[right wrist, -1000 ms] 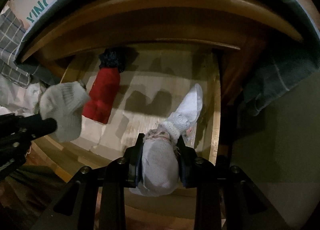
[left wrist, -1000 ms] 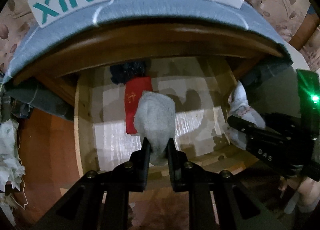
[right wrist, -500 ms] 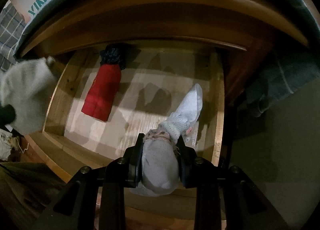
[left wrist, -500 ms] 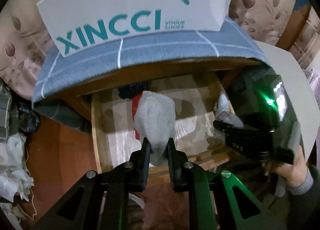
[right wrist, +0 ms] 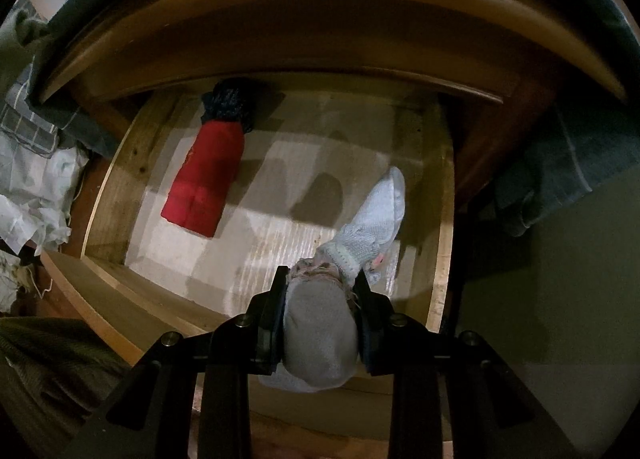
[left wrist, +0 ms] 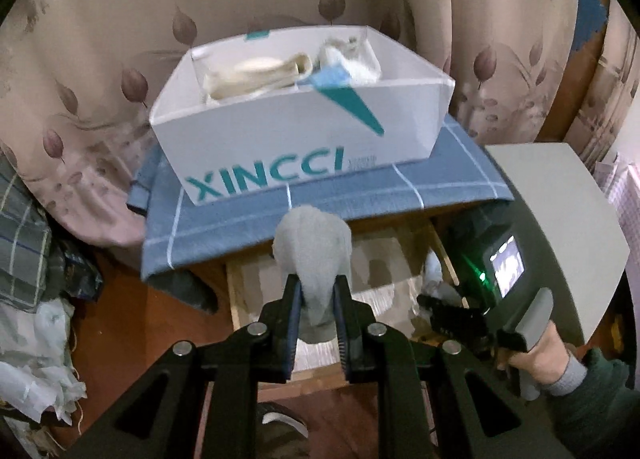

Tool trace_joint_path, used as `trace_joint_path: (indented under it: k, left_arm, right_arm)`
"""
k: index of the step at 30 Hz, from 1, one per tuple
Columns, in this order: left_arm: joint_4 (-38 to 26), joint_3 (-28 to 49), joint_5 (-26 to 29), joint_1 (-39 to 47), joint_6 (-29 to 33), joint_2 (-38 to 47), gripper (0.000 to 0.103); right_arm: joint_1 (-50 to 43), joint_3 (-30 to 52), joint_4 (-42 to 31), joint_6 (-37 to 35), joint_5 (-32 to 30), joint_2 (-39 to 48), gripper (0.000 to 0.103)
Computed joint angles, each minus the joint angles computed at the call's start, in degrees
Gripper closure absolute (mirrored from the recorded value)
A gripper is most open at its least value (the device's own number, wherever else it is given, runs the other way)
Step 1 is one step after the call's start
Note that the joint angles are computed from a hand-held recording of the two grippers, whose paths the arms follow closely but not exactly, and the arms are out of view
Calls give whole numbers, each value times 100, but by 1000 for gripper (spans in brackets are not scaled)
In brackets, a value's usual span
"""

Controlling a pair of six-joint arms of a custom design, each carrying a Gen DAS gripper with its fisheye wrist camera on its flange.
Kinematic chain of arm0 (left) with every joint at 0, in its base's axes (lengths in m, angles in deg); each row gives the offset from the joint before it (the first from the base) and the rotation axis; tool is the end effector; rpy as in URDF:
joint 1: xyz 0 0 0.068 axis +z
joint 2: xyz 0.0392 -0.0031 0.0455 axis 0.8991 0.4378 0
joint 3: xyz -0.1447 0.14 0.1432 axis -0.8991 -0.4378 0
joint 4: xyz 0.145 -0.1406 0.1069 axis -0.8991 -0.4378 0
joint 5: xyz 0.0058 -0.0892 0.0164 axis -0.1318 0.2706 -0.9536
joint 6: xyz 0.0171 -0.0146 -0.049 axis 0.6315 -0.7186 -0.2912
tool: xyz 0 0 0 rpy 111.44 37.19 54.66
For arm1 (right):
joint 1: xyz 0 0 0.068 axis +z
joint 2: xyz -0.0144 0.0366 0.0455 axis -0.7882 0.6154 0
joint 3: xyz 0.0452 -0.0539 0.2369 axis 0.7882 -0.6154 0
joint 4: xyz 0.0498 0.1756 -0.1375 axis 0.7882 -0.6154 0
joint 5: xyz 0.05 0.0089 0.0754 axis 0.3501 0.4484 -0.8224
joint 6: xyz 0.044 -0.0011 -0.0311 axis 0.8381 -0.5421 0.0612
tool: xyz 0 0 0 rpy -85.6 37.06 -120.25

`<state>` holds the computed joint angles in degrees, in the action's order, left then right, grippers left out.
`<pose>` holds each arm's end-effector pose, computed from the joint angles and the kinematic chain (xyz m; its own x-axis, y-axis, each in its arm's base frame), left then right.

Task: Take underwear out of drawer
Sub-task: 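Carry the grey sock over the white box with the left tool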

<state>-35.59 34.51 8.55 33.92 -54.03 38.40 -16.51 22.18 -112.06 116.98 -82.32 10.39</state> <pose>0.1895 -0.1055 0.3454 -0.7795 0.2965 -0.5518 0.3463 0.9380 0.0147 0.2343 0.1660 0.1494 -0.9270 -0.0548 -0.3709 -0.1309 0.9743 0.1832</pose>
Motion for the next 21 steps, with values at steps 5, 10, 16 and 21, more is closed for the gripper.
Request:
trace_joint_path:
  k: [5,10,16,21]
  left_arm:
    - [-404,748,120,121,103,111,88]
    - [-657,1318,86,86,108,252,89]
    - [-1139,2758,71,306,239,938,89]
    - [-1887,5106,69,674,578,2166,89]
  right_arm:
    - [-17,-29,15,-23,-12,-23,75]
    - [-34,-41,23,-56,-45,-47,75]
    - [-21,-18,-1,-80,-32,-44,75]
    - [-23,-10,-5,-72,-36,-48,75]
